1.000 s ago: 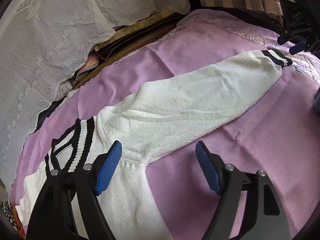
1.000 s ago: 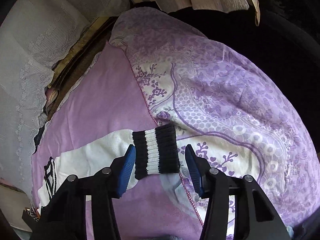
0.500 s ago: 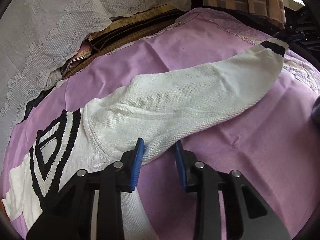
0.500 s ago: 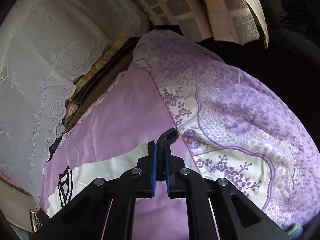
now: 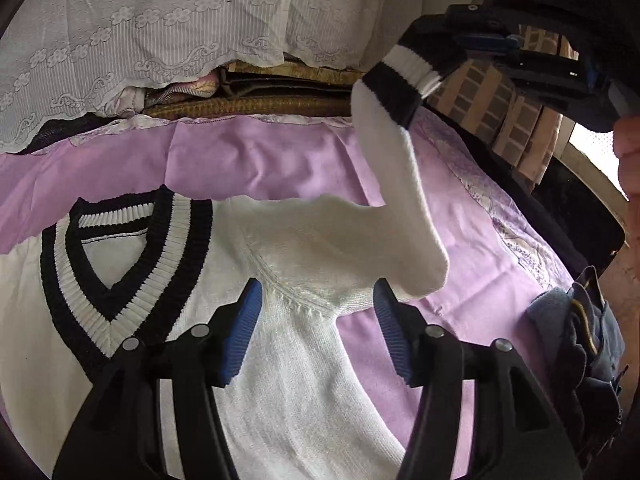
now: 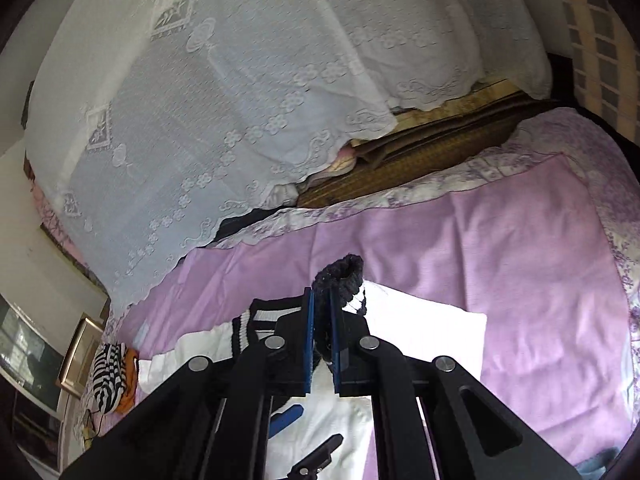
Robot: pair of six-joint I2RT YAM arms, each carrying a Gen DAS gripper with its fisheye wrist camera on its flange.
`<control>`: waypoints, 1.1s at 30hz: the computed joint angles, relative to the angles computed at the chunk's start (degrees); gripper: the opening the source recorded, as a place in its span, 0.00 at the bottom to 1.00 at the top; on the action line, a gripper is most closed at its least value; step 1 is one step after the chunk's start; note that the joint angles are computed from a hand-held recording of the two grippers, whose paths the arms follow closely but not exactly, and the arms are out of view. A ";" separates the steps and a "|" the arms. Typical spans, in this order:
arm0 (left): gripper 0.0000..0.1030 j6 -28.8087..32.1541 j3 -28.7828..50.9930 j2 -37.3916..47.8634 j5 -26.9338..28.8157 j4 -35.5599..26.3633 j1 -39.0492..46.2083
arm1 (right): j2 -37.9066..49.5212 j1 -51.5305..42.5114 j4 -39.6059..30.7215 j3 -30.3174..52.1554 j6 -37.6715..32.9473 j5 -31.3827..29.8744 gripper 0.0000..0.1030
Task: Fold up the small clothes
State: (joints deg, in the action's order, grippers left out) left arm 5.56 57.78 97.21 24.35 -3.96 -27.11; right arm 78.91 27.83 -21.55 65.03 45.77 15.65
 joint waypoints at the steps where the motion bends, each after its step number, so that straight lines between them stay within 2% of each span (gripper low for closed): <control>1: 0.55 0.08 0.35 -0.21 1.25 -0.21 1.99 | 3.88 1.20 0.17 3.40 -0.15 -0.87 0.07; 8: 0.59 0.06 6.75 4.87 5.48 -0.31 15.14 | 30.30 6.90 -2.19 28.61 -1.01 -6.47 0.07; 12: 0.59 0.57 9.96 8.63 3.42 1.06 20.31 | 43.68 8.30 -7.32 44.60 -1.82 -10.49 0.07; 16: 0.57 1.09 12.27 12.08 5.07 2.69 24.68 | 55.18 9.33 -13.92 60.65 -2.88 -12.91 0.07; 18: 0.49 -0.32 14.56 14.46 7.29 1.98 26.59 | 60.51 9.61 -17.71 68.81 -3.18 -14.26 0.07; 19: 0.39 -1.20 15.89 15.75 8.49 1.23 27.39 | 61.62 9.54 -17.80 70.05 -3.35 -15.31 0.08; 20: 0.33 -1.80 17.33 17.10 9.90 0.08 28.22 | 61.23 9.19 -15.75 68.41 -3.38 -17.24 0.11; 22: 0.19 -3.18 19.03 19.38 8.93 -0.46 29.14 | 55.74 8.11 -7.11 57.26 -0.85 -17.97 0.15; 23: 0.18 -3.43 20.18 20.69 8.27 -1.31 29.65 | 51.95 7.42 -2.54 50.44 0.10 -17.58 0.24; 24: 0.18 -3.85 21.69 22.27 8.44 -2.63 30.29 | 48.39 6.81 0.10 44.77 0.32 -15.98 0.26; 26: 0.19 -4.80 25.40 25.34 10.05 -6.37 31.35 | 42.24 6.14 0.50 36.31 -0.45 -9.43 0.26; 29: 0.19 -4.57 24.57 24.96 9.71 -5.77 31.36 | 33.23 4.97 2.57 21.37 0.49 -0.62 0.26; 31: 0.19 -3.58 21.36 22.67 8.33 -2.99 30.76 | 28.77 2.75 5.66 11.46 2.75 0.20 0.26; 33: 0.19 -2.44 18.87 20.81 7.34 -0.74 30.25 | 26.01 -0.05 10.36 2.55 5.59 -1.78 0.26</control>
